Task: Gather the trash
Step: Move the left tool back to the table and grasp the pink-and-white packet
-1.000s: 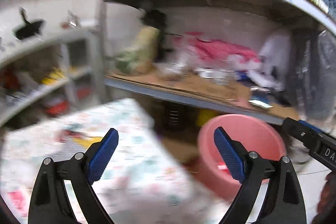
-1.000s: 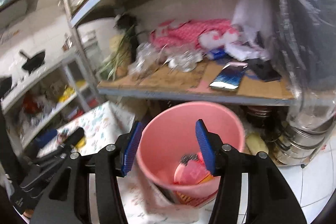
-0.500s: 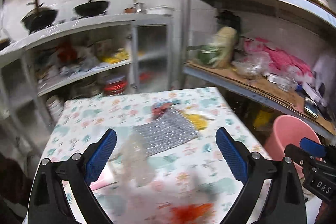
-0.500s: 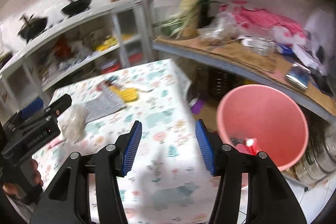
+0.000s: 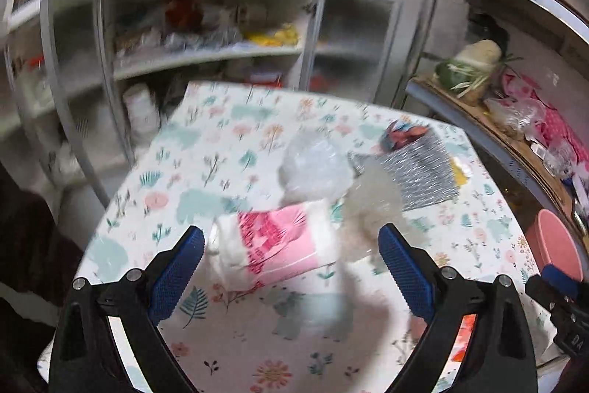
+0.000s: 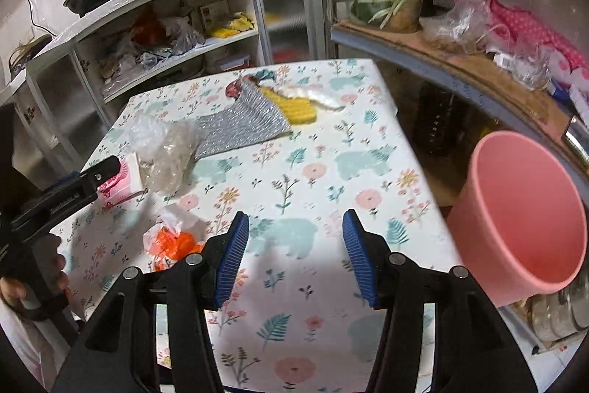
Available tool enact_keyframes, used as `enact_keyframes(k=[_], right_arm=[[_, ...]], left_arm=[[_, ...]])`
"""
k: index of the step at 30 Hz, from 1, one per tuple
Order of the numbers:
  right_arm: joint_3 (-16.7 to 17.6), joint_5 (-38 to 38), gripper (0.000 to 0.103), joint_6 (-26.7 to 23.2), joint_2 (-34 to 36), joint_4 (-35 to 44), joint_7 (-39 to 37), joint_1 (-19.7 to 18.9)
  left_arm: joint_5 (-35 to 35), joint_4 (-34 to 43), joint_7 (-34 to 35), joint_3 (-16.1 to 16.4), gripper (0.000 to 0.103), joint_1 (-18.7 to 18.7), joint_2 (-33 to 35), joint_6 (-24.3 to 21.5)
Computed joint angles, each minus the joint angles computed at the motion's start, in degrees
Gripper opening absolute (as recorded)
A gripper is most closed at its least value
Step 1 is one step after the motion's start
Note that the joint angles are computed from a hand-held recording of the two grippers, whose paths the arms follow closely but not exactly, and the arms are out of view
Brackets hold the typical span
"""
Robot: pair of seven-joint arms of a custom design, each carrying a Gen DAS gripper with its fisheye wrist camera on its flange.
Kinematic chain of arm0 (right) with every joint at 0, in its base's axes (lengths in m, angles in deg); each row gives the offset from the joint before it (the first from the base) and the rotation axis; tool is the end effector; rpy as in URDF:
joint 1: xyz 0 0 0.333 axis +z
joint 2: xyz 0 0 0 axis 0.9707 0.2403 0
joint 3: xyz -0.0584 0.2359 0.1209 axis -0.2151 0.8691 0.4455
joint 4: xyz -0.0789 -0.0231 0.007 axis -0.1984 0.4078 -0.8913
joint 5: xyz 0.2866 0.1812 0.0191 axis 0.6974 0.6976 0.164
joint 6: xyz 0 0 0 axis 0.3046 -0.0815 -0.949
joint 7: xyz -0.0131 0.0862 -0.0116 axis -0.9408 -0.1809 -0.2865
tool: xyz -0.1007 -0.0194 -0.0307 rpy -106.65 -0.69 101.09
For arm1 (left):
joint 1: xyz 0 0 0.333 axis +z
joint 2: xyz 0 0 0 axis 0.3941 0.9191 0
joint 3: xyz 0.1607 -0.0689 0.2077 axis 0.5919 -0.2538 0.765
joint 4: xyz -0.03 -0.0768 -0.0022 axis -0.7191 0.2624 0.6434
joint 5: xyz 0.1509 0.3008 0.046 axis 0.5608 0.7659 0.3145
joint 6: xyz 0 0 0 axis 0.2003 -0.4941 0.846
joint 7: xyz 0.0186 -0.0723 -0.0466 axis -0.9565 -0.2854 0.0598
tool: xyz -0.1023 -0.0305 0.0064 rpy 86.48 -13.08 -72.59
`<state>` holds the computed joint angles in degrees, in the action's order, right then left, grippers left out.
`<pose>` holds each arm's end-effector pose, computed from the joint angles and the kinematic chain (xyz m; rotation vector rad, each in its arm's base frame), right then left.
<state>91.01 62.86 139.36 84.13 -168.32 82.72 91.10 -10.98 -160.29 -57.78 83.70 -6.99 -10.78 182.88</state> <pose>0.5794 0.1912 0.3815 -1.9332 1.4696 -0.4185 0.5387 -0.3562 0.3531 -2.0491 1.3051 -0.7479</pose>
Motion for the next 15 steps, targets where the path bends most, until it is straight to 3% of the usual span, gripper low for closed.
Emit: enact_keyframes(k=[6, 9, 11, 13, 15], right_arm=[[-0.8, -0.9, 0.054, -0.3, 0.0, -0.7, 1.6, 0.7], [5.3, 5.4, 0.054, 0.6, -0.4, -1.5, -4.1, -4.5], [7.4, 8.9, 0.054, 0.9, -0.5, -1.6, -7.4, -6.2], [7.5, 10.8, 0.054, 0.6, -0.5, -1.5, -8.9, -6.3], [7.4, 12.4, 0.054, 0.4, -0.4, -1.3, -10.2, -6.2]], left_arm=[[-7.2, 0.2, 4.3, -1.1, 0.094, 2.7, 2.3, 4.0], [-9.0, 1.4, 6.4, -0.5, 0.094, 2.0, 3.1, 3.6], [-10.1, 1.8, 6.7, -0.2, 0.093, 1.8, 3.4, 3.5], [-11.3, 2.3, 7.5, 0.0, 0.088, 1.7, 3.6, 2.8], [-13.4, 4.9, 10.0, -0.2, 0.081, 1.2, 4.8, -1.2]])
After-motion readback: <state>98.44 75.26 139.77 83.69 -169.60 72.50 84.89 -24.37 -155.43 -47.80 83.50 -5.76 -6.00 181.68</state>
